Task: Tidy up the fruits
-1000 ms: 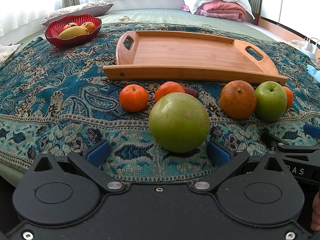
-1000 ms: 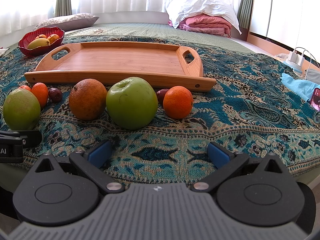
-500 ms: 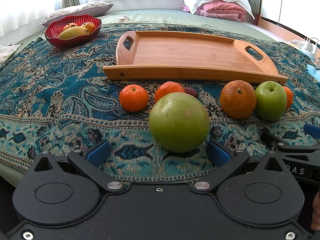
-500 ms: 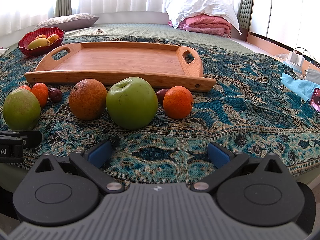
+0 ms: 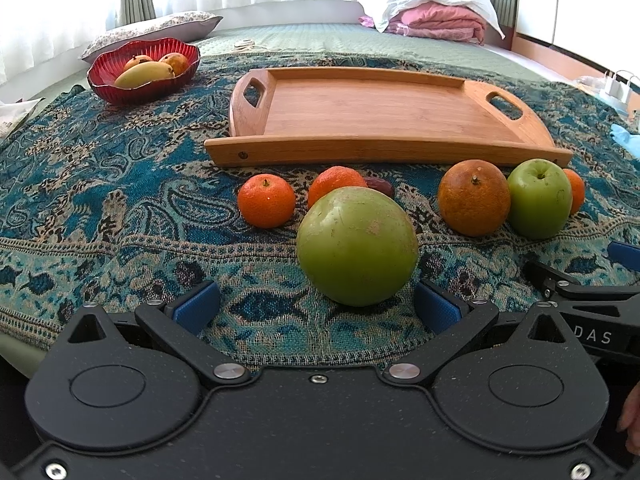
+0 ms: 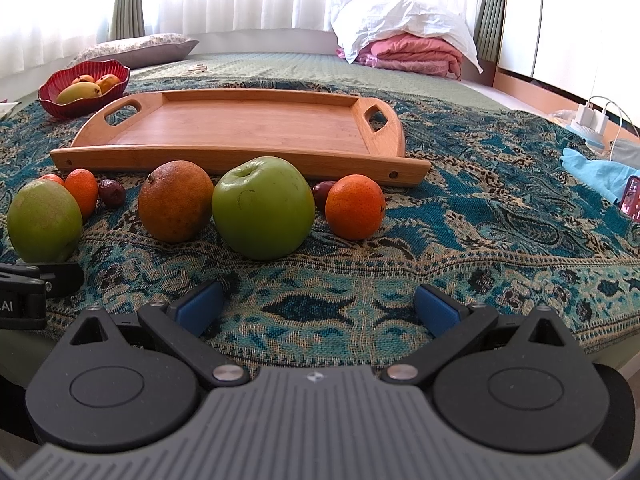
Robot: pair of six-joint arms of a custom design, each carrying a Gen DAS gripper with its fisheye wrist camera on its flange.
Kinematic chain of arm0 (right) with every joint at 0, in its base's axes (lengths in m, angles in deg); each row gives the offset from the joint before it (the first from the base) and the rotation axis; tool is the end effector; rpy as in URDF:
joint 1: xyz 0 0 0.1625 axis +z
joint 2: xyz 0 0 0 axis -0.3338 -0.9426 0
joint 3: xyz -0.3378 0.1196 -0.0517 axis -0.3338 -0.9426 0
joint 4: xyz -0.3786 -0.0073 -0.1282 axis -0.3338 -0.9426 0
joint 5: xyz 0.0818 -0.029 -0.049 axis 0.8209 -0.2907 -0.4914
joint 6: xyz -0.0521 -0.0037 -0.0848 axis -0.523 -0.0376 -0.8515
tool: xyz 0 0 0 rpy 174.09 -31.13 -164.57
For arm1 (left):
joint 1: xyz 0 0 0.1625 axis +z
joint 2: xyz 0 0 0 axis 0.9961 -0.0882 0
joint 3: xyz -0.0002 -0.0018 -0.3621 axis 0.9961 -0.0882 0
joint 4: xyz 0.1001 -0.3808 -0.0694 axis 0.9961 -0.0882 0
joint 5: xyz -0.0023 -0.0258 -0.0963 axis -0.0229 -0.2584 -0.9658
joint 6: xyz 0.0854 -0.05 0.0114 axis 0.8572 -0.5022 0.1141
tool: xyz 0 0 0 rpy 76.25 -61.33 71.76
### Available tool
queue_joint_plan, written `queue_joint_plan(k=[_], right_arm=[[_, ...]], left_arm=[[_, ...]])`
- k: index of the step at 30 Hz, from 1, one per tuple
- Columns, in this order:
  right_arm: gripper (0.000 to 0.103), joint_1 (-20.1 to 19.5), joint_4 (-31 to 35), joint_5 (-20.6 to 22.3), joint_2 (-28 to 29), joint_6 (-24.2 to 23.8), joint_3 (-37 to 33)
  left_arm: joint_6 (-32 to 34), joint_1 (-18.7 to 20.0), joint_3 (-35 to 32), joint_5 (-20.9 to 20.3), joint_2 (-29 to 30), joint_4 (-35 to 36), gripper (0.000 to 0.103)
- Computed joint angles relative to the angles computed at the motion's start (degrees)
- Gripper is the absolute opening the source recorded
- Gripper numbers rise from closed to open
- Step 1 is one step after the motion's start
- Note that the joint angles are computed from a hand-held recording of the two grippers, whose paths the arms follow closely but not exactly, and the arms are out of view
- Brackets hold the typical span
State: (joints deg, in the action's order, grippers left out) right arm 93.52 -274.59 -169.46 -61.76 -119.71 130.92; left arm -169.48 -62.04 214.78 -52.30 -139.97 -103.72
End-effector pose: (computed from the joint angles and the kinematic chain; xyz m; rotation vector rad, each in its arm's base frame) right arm 0.0264 -0.3822 0.1011 0.8664 -2.2000 0.9485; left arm -0.1889 -0.3214 -0.0371 0.0505 2.0365 -1.0706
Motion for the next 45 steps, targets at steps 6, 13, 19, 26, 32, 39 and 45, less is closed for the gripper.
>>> queue_joint_plan(k=[6, 13, 19, 26, 32, 39, 45], right_arm=[[0.103, -0.91, -1.72, 1.69, 0.57, -0.25, 0.66], [0.101, -1.29, 2.00, 4.72, -2.16, -1.79, 1.13], [0.094, -0.63, 0.15, 7.73, -0.47, -4.55, 0.91], [0.086, 0.50, -0.49, 8.71, 1.05, -6.31, -0.11], [0.082, 1.07, -0.19, 7.69, 1.71, -5.43, -1.32], [0.080, 0.80, -0.07, 8.01, 2.03, -5.10, -1.86], [0.079, 0.59, -0.20, 8.53, 2.27, -5.53, -1.95]], left_arm=[[-2.13, -0.75, -0.52, -0.26, -0.43, 3.07, 0.103], [-5.15, -1.56, 0.31, 0.65, -1.51, 3.11, 0.099], [-1.80, -2.76, 2.15, 2.53, -1.70, -1.73, 0.088], [1.25, -3.44, 2.58, 3.16, -0.34, -5.18, 0.076], [2.59, -4.15, 3.10, 3.48, 0.55, -7.42, 0.069], [7.25, -3.76, 3.96, 4.06, 1.84, -14.38, 0.068], [8.66, -2.50, 4.17, 3.69, 2.39, -18.38, 0.068]])
